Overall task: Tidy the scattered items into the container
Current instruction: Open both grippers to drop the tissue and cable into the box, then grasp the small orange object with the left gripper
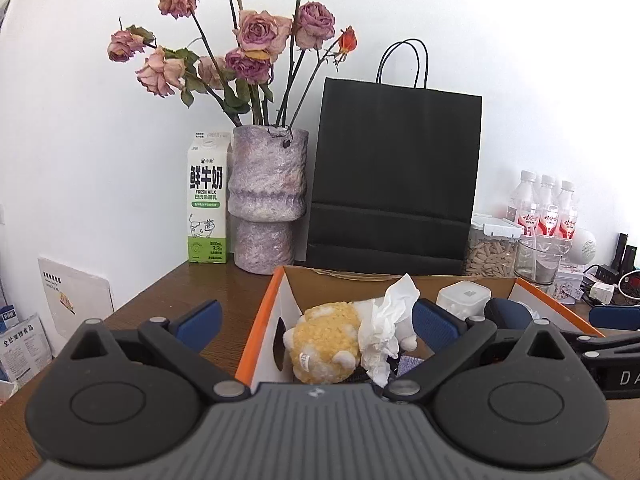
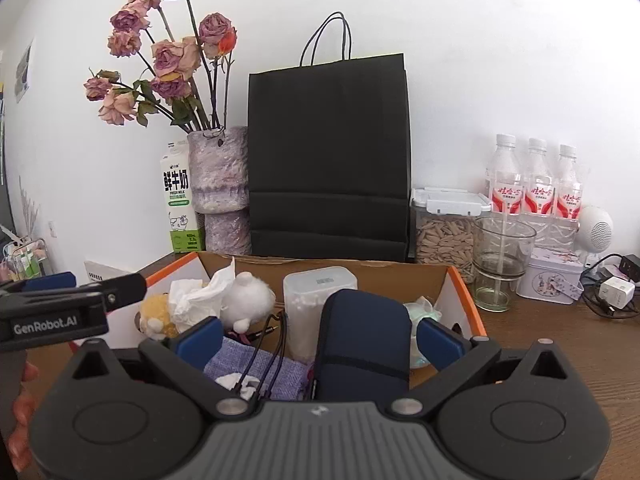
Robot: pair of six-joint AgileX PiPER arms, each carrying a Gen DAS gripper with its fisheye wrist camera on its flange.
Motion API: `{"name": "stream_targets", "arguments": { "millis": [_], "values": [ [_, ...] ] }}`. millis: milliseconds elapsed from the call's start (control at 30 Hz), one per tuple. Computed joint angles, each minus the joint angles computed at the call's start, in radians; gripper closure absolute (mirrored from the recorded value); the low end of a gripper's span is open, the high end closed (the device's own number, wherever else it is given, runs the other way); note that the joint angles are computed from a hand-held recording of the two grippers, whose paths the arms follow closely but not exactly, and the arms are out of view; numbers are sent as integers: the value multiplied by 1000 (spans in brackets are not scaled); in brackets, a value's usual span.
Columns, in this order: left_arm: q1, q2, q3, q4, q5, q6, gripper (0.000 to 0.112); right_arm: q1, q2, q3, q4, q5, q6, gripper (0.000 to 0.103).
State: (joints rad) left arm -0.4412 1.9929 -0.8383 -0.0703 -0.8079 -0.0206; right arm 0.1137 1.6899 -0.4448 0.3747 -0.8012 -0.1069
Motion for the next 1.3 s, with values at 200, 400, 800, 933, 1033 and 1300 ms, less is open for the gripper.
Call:
{"name": "stream_targets", "arguments": {
  "millis": [200,400,800,933,1033,1300],
  "values": [
    [31,-48,123,22,-71,-12,9,85,-15,149,114,-155,15,0],
    [78,-83,219,69,-81,-46,9,202,-9,251,238,-221,35,0],
    [83,-96,282,129,-11,-31,9,330,31,313,337,-193,87,0],
    [73,-89,260,168,74,-41,9,325,31,302,334,-161,73,0],
    [47,-80,259,144,86,-4,9,305,28,299,310,-144,83,0],
    [8,-78,209,162,203,-51,49,256,22,274,286,-73,73,0]
  ]
}}
